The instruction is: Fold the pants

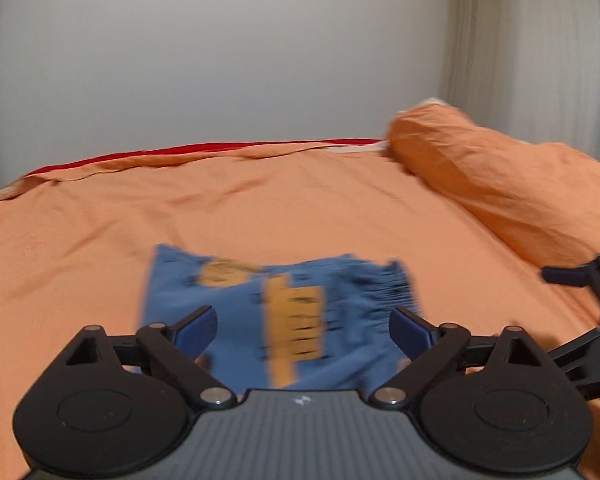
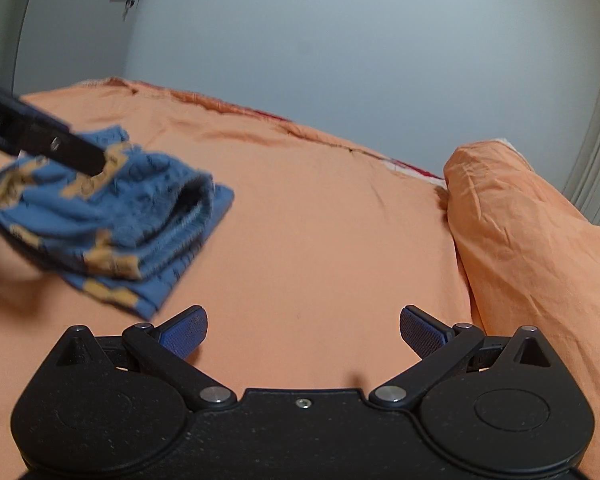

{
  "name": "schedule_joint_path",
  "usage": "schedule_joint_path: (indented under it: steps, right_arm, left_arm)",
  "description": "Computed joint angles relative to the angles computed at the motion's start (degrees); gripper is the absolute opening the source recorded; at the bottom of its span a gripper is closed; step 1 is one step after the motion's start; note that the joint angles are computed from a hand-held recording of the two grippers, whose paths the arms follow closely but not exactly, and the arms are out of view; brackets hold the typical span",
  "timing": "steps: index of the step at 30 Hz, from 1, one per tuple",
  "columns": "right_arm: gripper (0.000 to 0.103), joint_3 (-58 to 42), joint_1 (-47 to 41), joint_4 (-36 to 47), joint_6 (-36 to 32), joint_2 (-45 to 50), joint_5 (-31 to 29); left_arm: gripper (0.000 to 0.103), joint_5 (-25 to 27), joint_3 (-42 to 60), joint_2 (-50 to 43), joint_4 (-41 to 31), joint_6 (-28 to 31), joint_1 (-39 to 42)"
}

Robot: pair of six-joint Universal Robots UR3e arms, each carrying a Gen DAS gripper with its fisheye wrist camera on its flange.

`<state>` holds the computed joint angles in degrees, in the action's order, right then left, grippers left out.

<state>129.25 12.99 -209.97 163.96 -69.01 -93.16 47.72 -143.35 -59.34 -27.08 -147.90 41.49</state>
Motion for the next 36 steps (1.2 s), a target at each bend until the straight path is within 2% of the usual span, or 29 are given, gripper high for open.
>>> schedule_joint_path:
  steps: [2, 5, 8, 10, 13, 15, 18, 20, 23, 25, 27, 29, 33, 36]
  right_arm:
    - [0.102, -4.66, 1.97, 4.52, 4.26, 0.07, 0.54]
    - [0.102, -14.65, 5.86, 14.8, 13.35, 2.19, -0.09]
    - [0.102, -27.28, 10.28, 32.42, 22.22, 5.94, -5.28]
    - [0.102, -29.94, 11.38, 38.51, 25.82, 7.19, -7.51]
    - [0.102, -23.4, 9.63, 36.6, 28.42, 4.2, -4.59]
    - [0.102, -19.94, 9.31, 35.36, 29.68, 1.69, -3.55]
    - [0.102, -16.7, 10.42, 29.5, 30.27, -0.68, -5.34]
    - [0.1, -16.19, 9.51, 26.68, 28.75, -0.94, -1.9]
    - [0.088, -17.74, 8.27, 27.85, 28.01, -0.68, 3.52]
    - [0.074, -19.61, 8.76, 29.1, 27.74, 0.51, 4.01]
    - [0.049, -20.8, 9.26, 30.47, 28.11, 1.27, 3.91]
    - [0.039, -21.11, 9.55, 30.87, 28.18, 1.72, 3.84]
    - [0.027, -20.21, 9.61, 29.9, 27.0, 1.03, 3.7]
    - [0.024, -18.15, 8.86, 29.86, 25.91, -1.54, 5.46]
  left_arm:
    - [0.097, 3.22, 0.42, -1.38, 0.71, -1.06, 1.37]
    - [0.098, 5.22, 2.24, -2.64, -5.14, 1.04, 3.39]
    - [0.098, 9.57, 2.7, -4.97, -6.17, 2.01, 2.31]
    - [0.099, 9.37, 1.92, -3.73, -9.47, 4.89, 3.97]
    - [0.102, 6.37, -0.02, 2.39, -17.97, 10.69, 9.72]
    - [0.102, 4.03, 0.52, 7.07, -26.67, 15.91, 14.12]
    - [0.103, 2.18, 2.38, 8.93, -32.01, 17.88, 17.15]
    - [0.103, 1.11, 3.28, 8.83, -32.36, 17.02, 18.02]
    - [0.103, 1.72, 4.5, 5.7, -28.68, 12.44, 16.57]
    - [0.103, 3.16, 5.71, 2.83, -27.58, 9.7, 15.1]
    - [0.103, 5.14, 6.05, 0.27, -25.83, 7.55, 13.78]
    - [0.103, 5.06, 5.23, 0.5, -26.24, 8.77, 14.57]
    - [0.103, 4.33, 4.67, 2.62, -28.66, 12.79, 16.14]
    - [0.103, 3.88, 5.91, 3.11, -32.28, 14.53, 17.35]
